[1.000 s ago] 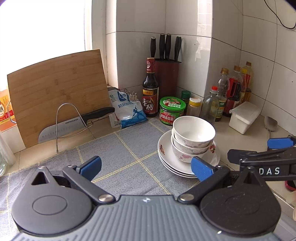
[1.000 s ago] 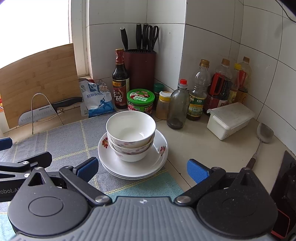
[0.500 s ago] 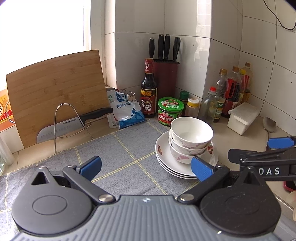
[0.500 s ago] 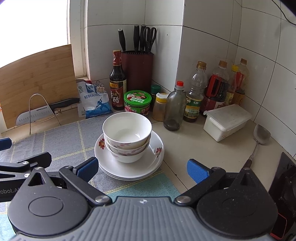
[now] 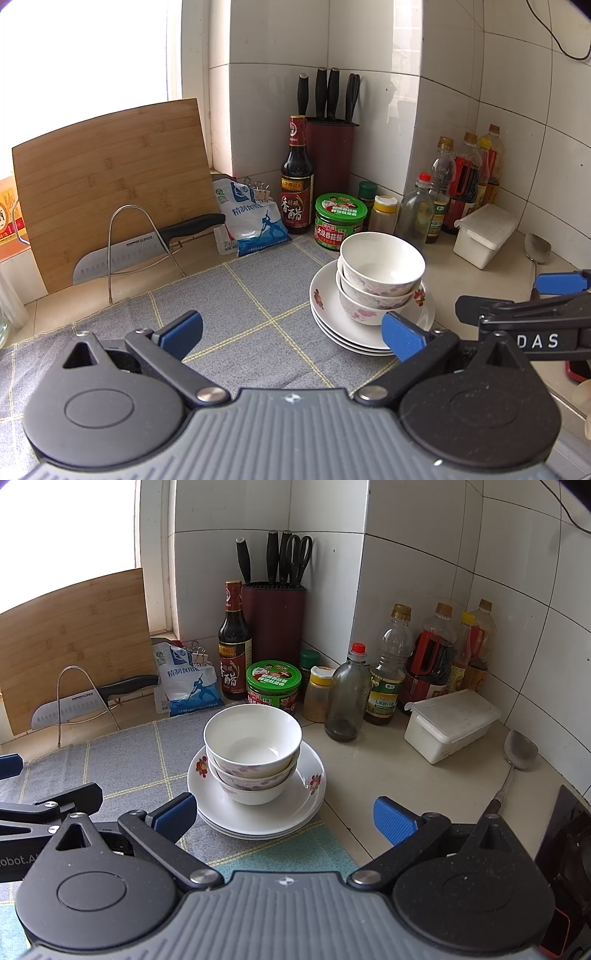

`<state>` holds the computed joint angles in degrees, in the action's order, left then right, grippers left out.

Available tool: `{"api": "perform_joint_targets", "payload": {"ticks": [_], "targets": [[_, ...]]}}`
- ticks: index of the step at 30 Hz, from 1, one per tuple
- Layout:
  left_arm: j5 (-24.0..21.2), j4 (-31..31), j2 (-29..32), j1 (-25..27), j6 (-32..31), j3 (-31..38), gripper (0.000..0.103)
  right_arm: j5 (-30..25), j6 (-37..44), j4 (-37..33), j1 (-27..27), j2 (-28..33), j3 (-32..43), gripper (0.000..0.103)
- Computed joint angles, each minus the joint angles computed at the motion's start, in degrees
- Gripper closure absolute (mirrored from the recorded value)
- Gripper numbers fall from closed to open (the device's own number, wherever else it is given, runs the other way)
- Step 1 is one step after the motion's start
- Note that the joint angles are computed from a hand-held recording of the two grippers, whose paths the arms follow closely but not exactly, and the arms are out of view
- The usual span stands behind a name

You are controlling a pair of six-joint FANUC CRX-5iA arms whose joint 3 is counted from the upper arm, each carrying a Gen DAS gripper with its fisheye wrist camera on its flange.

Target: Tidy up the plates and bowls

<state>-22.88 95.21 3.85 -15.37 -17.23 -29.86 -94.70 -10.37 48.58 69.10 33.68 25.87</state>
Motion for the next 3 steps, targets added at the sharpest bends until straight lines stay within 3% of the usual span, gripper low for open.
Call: {"api": "perform_joint_targets", "payload": {"ticks": [3], "targets": [[0.0, -0.2, 0.0, 0.0, 0.2, 0.0, 0.001, -0.1, 0.0, 0.0, 0.0, 0.0, 0.0, 0.000]]}}
